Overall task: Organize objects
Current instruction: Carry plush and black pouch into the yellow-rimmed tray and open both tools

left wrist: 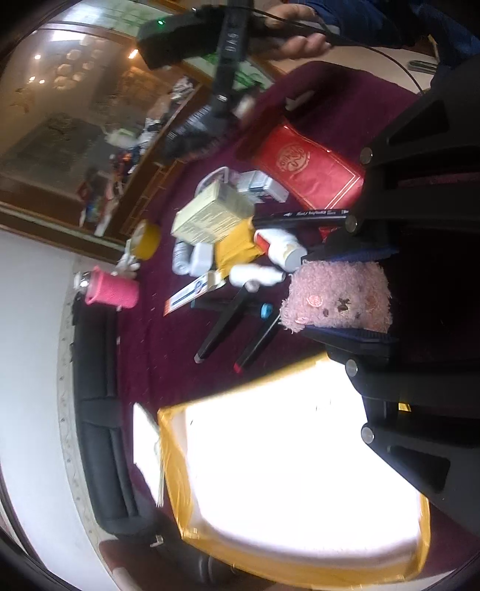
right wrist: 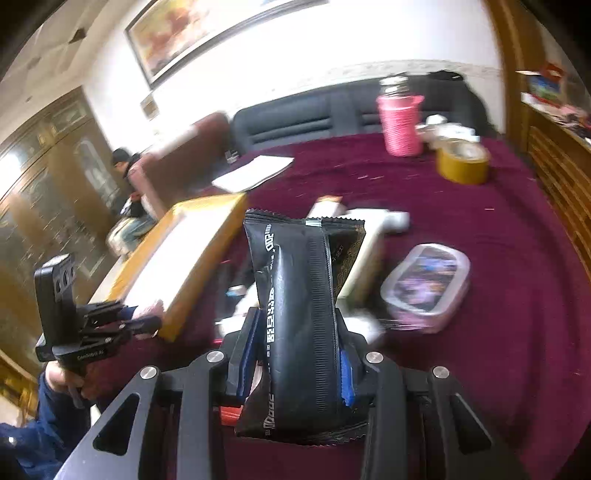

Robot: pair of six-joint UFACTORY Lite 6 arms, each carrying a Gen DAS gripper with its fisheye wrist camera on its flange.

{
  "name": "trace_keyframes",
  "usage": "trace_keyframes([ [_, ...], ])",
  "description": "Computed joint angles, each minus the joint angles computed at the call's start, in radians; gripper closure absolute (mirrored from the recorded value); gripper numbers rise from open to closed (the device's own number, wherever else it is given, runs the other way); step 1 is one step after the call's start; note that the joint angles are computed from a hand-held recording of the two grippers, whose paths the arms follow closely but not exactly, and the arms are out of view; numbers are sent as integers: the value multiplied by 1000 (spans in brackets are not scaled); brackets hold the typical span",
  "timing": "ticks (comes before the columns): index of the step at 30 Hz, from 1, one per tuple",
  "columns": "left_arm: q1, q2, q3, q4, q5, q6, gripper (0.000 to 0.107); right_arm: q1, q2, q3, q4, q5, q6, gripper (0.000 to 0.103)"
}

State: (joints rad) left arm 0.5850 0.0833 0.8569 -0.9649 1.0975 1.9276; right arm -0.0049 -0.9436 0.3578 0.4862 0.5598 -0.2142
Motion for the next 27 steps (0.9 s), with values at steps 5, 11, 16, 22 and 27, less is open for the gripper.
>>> trace_keyframes([
  [5, 99, 126, 203, 17, 99, -49, 78, 339, 314, 132, -236, -216, 374, 64],
  [11, 82, 311, 492, 43, 102, -197, 78, 487, 793, 469, -289, -307, 475, 64],
  [16, -29, 485, 718, 77, 53, -369, 78, 452, 1140, 805, -148, -265, 358, 64],
  [22, -161, 691, 946, 124, 17, -587, 78, 345, 1596, 1359, -143, -111, 399, 63],
  [27, -217, 801, 1061, 113, 2, -712, 78, 307, 1936, 1862, -152, 69, 466, 63],
])
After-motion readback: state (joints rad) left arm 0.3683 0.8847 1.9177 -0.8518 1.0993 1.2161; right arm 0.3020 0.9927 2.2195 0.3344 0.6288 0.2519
